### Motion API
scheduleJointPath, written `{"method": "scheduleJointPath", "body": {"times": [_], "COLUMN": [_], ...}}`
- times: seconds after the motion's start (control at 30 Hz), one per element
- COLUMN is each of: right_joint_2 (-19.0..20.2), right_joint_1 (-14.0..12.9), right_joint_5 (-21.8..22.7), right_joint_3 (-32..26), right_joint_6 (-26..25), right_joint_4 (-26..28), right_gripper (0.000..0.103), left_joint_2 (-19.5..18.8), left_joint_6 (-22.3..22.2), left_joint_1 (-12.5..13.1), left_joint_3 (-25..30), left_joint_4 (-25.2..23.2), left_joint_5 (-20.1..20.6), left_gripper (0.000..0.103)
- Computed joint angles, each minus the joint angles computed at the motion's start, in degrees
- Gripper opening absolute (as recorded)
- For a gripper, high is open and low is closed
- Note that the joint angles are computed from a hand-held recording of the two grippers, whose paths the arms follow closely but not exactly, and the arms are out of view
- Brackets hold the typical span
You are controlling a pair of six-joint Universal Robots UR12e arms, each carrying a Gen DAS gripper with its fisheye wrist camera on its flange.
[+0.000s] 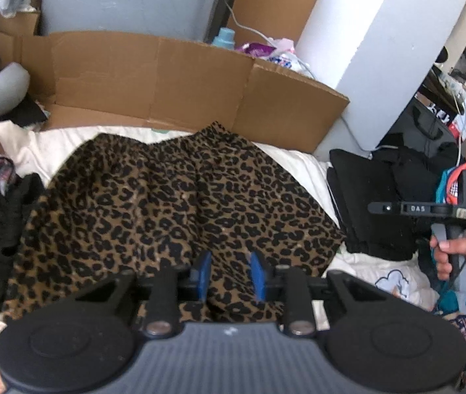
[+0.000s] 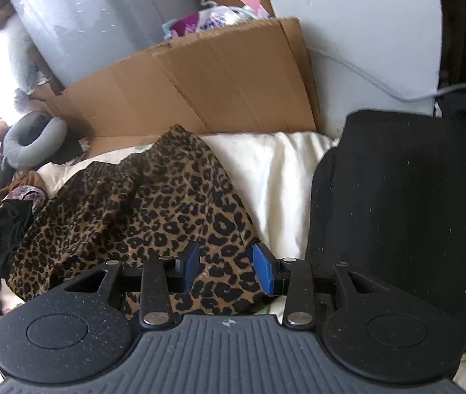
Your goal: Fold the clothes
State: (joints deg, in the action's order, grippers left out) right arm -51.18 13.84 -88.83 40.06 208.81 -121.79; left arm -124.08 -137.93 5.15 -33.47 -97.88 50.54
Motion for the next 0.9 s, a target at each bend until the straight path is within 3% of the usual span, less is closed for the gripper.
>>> {"method": "scheduleJointPath", "body": {"times": [0.23,0.37,0.4,0.47,0.63,0.73,0.9], "right_joint_2": [-0.1,0.5,0.7,1.1,2.2,2.8,2.7], "right_joint_1": [0.0,-0.1,-0.1,-0.1,0.0,0.2,0.1], "right_joint_5": [-0.5,-0.1,-0.1,-0.1,-0.2,-1.1,-2.1], "right_joint_3": [2.5,2.6,2.5,2.2,1.2,0.2,0.9], "right_joint_6": [2.2,2.3,2.3,2.6,2.6,2.0,3.0], "right_joint_4": [-0.7,-0.9,-0.9,-0.8,1.1,3.4,2.9], "right_gripper": [0.044,0.044,0.044,0.044,0.044,0.044,0.044], "left_joint_2": [1.5,1.9,2.0,2.2,2.6,2.4,2.9], "left_joint_6": [4.7,6.4,6.8,6.7,9.4,10.6,14.3], "left_joint_1": [-0.7,-1.5,-1.7,-1.8,-2.5,-2.8,-3.3], "left_joint_3": [-5.5,-8.4,-9.1,-10.5,-12.8,-13.2,-14.8], "left_joint_4": [-5.1,-4.3,-4.1,-3.5,-0.9,-0.2,2.3], "left_joint_5": [0.3,3.9,4.9,5.4,7.9,9.1,11.1], "left_gripper": [0.028,0.031,0.041,0.049,0.049,0.055,0.059]}}
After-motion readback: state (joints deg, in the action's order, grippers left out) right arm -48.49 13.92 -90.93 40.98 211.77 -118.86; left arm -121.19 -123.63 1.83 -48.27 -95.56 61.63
